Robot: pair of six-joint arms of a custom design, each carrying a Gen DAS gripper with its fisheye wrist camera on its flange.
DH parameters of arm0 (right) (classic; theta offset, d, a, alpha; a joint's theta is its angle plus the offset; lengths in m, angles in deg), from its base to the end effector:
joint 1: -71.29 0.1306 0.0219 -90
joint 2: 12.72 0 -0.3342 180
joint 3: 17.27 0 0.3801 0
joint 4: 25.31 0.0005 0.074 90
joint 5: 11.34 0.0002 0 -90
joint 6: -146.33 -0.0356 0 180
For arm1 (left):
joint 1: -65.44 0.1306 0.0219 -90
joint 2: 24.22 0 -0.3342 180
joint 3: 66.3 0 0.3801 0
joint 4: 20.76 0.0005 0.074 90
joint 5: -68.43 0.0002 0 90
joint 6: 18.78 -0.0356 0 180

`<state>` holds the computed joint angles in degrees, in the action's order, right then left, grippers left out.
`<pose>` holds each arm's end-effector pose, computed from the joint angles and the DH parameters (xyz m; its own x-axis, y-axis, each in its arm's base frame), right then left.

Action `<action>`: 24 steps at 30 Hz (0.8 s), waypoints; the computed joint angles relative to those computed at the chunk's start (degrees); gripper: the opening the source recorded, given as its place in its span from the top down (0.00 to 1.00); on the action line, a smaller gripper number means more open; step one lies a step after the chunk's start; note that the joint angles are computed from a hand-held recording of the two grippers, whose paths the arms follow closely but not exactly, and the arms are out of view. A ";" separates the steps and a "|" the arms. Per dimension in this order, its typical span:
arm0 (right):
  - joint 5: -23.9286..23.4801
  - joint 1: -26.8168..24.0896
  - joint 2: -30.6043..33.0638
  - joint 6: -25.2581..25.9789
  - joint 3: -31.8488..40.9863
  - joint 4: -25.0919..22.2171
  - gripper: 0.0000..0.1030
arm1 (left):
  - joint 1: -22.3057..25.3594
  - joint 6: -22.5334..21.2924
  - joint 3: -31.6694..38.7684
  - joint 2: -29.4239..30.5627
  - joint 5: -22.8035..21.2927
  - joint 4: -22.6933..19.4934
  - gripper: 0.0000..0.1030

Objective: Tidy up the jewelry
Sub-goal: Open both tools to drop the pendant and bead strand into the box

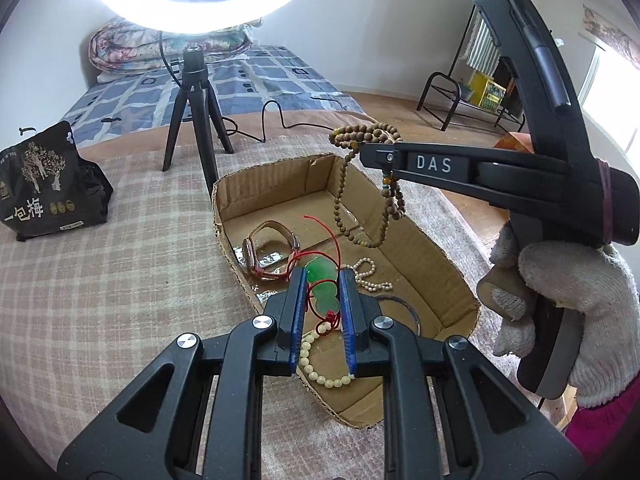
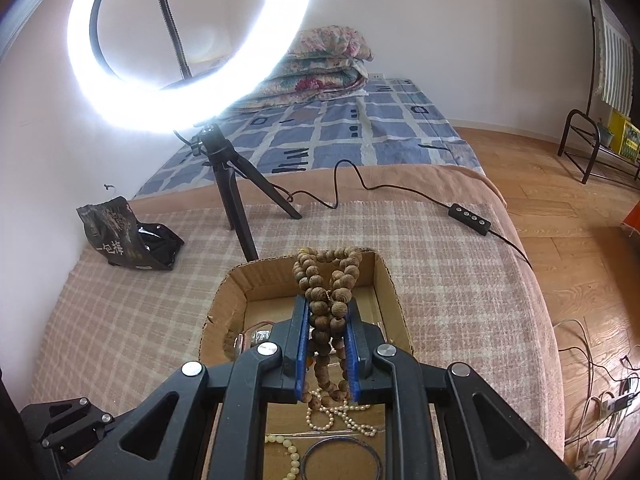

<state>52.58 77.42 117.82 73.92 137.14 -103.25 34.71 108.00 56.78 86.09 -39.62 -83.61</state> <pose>0.6434 0.0843 0.4525 -0.6610 -0.3440 -0.6669 -0.5792 0.7989 0.1620 0.5019 -0.2861 0.4452 -0.7166 -0.2363 -0.6563 -0.1425 0.9706 -0.1939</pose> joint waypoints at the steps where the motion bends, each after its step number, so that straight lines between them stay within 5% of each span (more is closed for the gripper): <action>1: -0.06 0.01 0.18 -0.02 0.18 -0.22 0.86 | -0.03 -0.06 0.02 0.08 -0.09 -0.06 0.85; 9: -0.40 0.03 0.57 -0.05 0.45 -0.41 0.78 | -0.43 -0.99 0.27 0.07 -1.05 -0.20 0.84; 10: -0.46 0.01 0.56 -0.13 0.47 -0.43 0.70 | -0.45 -1.01 0.42 0.18 -1.24 -0.46 0.81; 12: 0.18 0.03 -0.10 -0.85 -0.53 0.66 0.56 | -0.56 -1.05 -0.04 -0.12 -1.53 0.00 0.53; 14: 1.04 0.04 -1.30 -1.70 -2.44 2.70 0.26 | -0.72 -0.88 -0.46 -0.45 -2.43 0.34 0.41; 16: 2.06 0.09 -2.32 -2.27 -4.05 4.51 0.14 | -0.79 -0.62 -0.37 -0.48 -3.14 0.15 0.33; 20: 3.95 0.19 -2.88 -3.31 -4.58 5.64 0.00 | -0.57 -0.40 -0.24 -0.55 -2.83 -0.22 0.31; 24: 3.41 -0.01 -2.41 -4.30 -3.39 4.48 0.00 | -0.75 -0.41 -0.26 -0.75 -2.92 -0.90 0.31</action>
<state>55.99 77.42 115.41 69.61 133.74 -98.76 33.96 107.60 56.52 85.34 -42.54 -84.51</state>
